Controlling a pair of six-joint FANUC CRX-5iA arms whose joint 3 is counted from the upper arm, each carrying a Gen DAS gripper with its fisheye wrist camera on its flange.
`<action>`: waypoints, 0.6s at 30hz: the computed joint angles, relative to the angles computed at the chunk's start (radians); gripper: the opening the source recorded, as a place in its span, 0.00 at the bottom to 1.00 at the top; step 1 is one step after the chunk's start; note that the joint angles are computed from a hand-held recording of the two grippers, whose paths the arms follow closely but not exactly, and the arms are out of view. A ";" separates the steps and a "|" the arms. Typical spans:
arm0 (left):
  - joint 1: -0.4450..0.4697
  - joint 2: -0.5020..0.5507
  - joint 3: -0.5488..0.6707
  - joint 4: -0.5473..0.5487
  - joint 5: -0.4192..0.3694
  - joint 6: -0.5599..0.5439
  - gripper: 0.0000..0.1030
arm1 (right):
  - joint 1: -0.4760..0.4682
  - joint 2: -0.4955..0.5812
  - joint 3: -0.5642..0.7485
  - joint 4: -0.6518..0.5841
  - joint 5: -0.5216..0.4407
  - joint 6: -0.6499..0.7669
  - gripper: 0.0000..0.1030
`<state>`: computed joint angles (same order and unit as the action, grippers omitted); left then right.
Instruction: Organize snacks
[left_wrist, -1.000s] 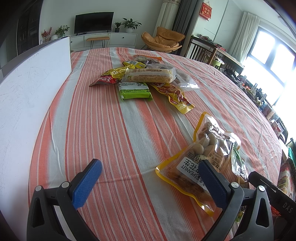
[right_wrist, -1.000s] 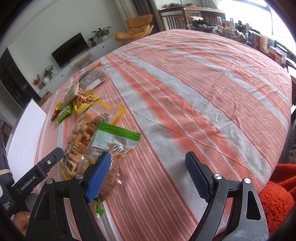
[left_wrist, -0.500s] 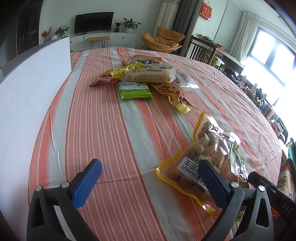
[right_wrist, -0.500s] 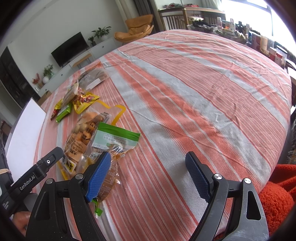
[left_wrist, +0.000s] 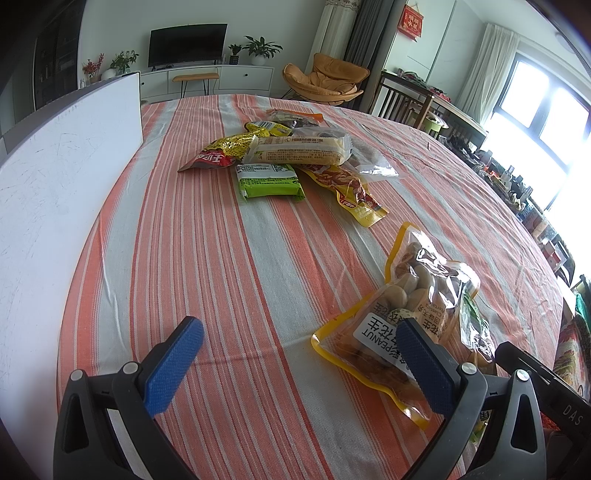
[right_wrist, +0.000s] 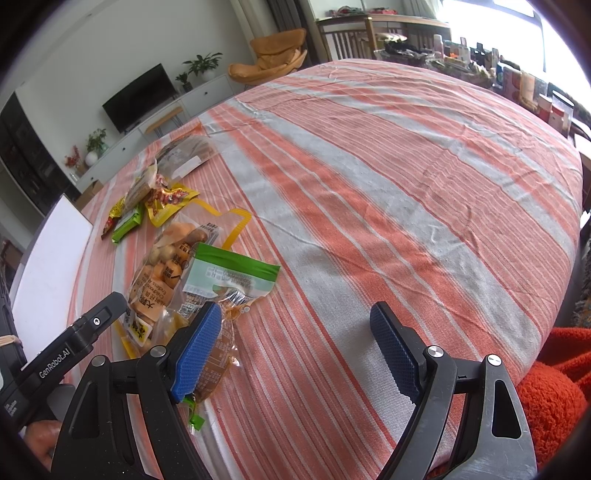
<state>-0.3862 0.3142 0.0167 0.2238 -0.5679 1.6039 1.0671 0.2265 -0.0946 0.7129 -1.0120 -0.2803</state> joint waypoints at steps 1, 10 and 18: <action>0.000 0.000 0.000 0.000 0.000 0.000 1.00 | 0.000 -0.001 -0.001 0.000 0.000 0.001 0.83; 0.045 -0.044 -0.084 0.309 0.044 -0.138 0.99 | -0.013 -0.031 -0.049 0.027 0.058 -0.051 0.83; -0.015 0.139 0.239 0.227 -0.244 -0.235 0.99 | -0.014 -0.041 -0.057 0.028 0.065 -0.066 0.82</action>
